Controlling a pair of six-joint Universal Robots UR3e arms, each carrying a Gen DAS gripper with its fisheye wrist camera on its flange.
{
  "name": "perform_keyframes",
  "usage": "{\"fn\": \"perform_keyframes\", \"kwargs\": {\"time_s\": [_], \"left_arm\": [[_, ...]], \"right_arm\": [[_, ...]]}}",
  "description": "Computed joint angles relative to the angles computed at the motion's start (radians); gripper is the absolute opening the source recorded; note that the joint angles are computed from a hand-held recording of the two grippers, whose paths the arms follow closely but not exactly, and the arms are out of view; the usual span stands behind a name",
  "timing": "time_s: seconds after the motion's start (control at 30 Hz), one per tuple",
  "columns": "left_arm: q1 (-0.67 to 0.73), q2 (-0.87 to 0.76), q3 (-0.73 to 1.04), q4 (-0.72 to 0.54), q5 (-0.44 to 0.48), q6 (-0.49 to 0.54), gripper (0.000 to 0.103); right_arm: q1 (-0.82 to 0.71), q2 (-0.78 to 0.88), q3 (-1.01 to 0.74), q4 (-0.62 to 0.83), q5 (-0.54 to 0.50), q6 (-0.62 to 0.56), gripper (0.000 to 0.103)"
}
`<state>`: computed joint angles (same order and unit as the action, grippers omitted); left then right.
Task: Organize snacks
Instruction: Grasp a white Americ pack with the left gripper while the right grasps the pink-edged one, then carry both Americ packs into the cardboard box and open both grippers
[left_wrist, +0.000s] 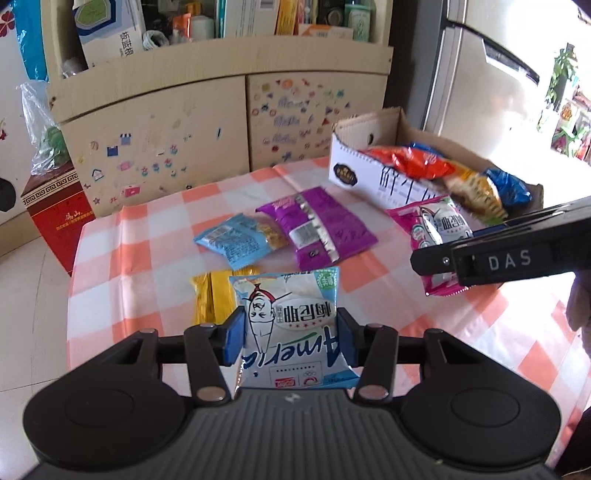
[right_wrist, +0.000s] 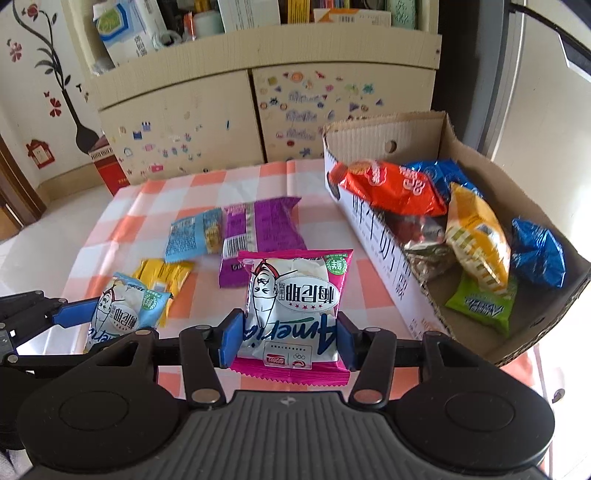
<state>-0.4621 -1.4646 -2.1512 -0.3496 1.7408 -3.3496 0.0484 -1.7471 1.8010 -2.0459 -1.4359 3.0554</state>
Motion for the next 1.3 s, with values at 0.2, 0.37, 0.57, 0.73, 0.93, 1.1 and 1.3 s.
{"fn": "perform_keyframes", "kwargs": {"time_s": [0.2, 0.37, 0.57, 0.73, 0.93, 1.1, 1.3], "left_arm": [[0.001, 0.001, 0.006, 0.021, 0.004, 0.006, 0.049], [-0.030, -0.045, 0.036, 0.082, 0.087, 0.029, 0.049], [-0.015, -0.087, 0.088, 0.090, 0.075, -0.004, 0.049], [-0.038, -0.144, 0.145, 0.111, 0.080, -0.015, 0.049], [-0.073, -0.246, 0.275, 0.103, 0.094, -0.015, 0.049], [-0.100, -0.343, 0.417, 0.069, 0.082, -0.039, 0.049], [-0.148, -0.481, 0.623, 0.012, 0.069, -0.062, 0.049]], "right_arm": [[-0.012, 0.000, -0.027, 0.004, 0.007, -0.035, 0.058], [-0.043, -0.008, -0.044, -0.005, 0.009, -0.059, 0.058], [-0.075, -0.009, -0.067, -0.005, 0.016, -0.096, 0.058], [-0.133, -0.015, -0.087, -0.004, 0.040, -0.136, 0.058], [-0.224, -0.019, -0.104, -0.015, 0.059, -0.157, 0.058], [-0.291, -0.017, -0.119, -0.020, 0.060, -0.150, 0.058], [-0.345, 0.000, -0.143, -0.009, 0.060, -0.127, 0.058]]}}
